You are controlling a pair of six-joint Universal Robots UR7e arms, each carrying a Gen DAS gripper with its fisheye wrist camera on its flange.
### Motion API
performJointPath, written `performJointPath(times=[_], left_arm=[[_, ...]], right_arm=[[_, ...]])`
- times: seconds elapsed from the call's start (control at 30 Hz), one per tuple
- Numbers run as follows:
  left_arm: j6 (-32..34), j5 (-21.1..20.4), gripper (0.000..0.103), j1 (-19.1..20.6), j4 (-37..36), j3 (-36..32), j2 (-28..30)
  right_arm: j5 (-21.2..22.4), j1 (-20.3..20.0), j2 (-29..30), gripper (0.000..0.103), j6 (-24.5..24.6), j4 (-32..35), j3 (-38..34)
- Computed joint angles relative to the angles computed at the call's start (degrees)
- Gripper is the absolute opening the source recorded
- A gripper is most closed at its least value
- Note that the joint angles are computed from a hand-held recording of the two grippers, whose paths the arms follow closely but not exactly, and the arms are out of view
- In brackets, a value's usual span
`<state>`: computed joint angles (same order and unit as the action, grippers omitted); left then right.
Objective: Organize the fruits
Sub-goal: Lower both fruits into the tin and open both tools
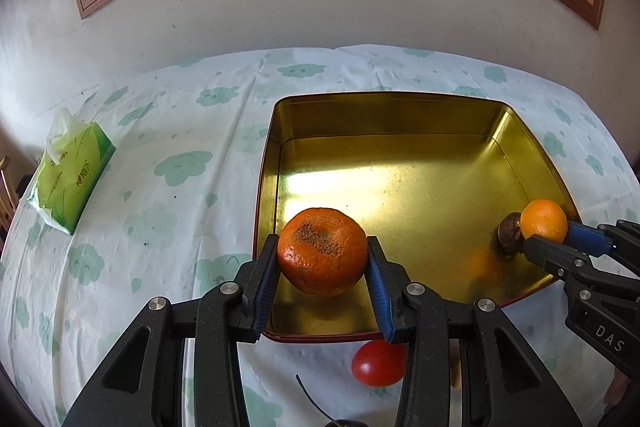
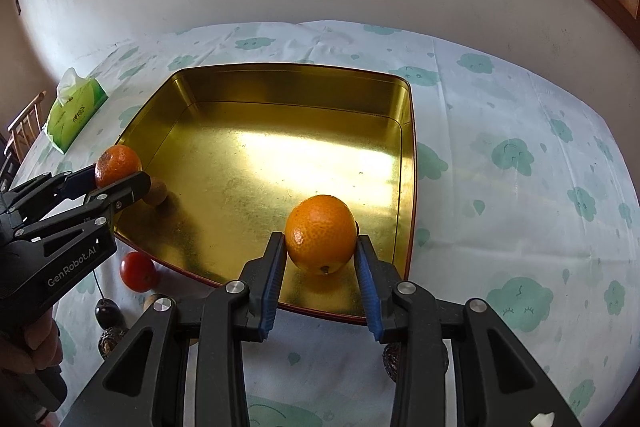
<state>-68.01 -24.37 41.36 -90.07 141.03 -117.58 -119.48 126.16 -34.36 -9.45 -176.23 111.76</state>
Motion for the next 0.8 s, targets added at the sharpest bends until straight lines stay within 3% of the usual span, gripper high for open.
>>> performJointPath(times=[0.17, 0.47, 0.8], left_arm=[[1.51, -2.09, 0.042, 1.19, -2.86, 0.18, 0.58], [-0.26, -2.04, 0.043, 0.53, -1.11, 0.26, 0.34], [-9.23, -3.04, 0.044, -4.49, 10.34, -0.67, -2.13]], right_arm=[[0.32, 0.01, -0.18, 0.033, 0.12, -0.57, 0.57], [0.01, 0.09, -0.40, 0.036, 0.60, 0.23, 0.53], [0.21, 1.39, -2.10, 0.043, 0.29, -1.77, 2.73]])
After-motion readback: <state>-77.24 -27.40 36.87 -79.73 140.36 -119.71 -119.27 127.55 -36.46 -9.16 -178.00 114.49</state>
